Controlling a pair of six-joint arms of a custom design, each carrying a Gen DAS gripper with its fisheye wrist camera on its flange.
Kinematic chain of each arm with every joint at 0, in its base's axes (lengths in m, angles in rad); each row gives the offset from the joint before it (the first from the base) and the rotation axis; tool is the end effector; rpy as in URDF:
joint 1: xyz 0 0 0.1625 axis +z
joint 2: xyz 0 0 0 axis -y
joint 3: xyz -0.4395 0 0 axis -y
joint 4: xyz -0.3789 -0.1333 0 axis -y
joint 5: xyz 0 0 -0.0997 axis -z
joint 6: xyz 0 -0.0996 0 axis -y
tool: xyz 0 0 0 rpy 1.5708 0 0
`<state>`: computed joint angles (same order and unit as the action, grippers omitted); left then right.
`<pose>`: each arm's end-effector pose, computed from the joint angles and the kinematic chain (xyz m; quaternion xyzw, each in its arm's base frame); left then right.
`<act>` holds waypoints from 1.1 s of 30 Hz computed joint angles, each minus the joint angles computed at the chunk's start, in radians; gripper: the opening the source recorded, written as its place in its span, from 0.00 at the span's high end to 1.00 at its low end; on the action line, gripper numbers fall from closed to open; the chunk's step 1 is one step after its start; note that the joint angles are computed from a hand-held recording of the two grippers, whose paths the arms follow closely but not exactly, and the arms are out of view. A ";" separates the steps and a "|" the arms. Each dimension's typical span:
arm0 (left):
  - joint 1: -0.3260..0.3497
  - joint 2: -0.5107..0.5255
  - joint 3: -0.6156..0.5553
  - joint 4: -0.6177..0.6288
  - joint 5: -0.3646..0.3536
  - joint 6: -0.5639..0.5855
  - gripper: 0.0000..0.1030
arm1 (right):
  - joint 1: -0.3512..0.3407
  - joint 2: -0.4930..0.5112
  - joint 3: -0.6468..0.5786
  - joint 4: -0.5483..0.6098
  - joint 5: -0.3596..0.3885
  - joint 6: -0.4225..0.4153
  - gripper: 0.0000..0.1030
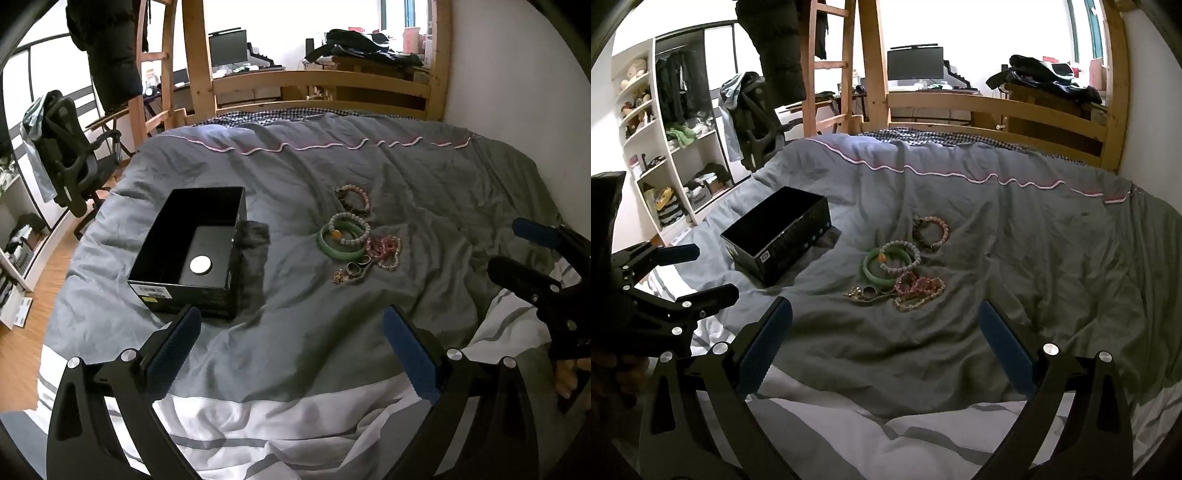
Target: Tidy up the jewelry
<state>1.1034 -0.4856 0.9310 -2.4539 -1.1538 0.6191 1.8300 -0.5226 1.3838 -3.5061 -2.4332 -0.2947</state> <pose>-0.2323 -0.8456 0.1642 0.4552 0.8407 -0.1965 0.2176 0.2434 -0.6929 0.1512 0.0077 -0.8093 0.4583 0.3673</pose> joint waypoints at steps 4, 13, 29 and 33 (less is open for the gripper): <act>0.000 0.002 -0.003 0.002 0.004 0.000 0.06 | 0.000 -0.001 -0.001 0.004 0.000 0.003 0.04; -0.001 -0.001 0.001 0.000 0.006 0.001 0.06 | -0.005 -0.004 0.005 0.003 0.008 0.010 0.04; 0.002 0.007 -0.008 0.002 0.007 0.004 0.06 | -0.005 -0.003 0.001 0.028 0.005 0.016 0.04; 0.003 0.006 -0.004 0.001 0.005 0.004 0.06 | -0.005 -0.002 -0.001 0.032 0.003 0.015 0.04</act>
<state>1.1068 -0.4800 0.9268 -2.4525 -1.1486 0.6230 1.8250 -0.5243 1.3832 -3.4743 -2.4306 -0.2801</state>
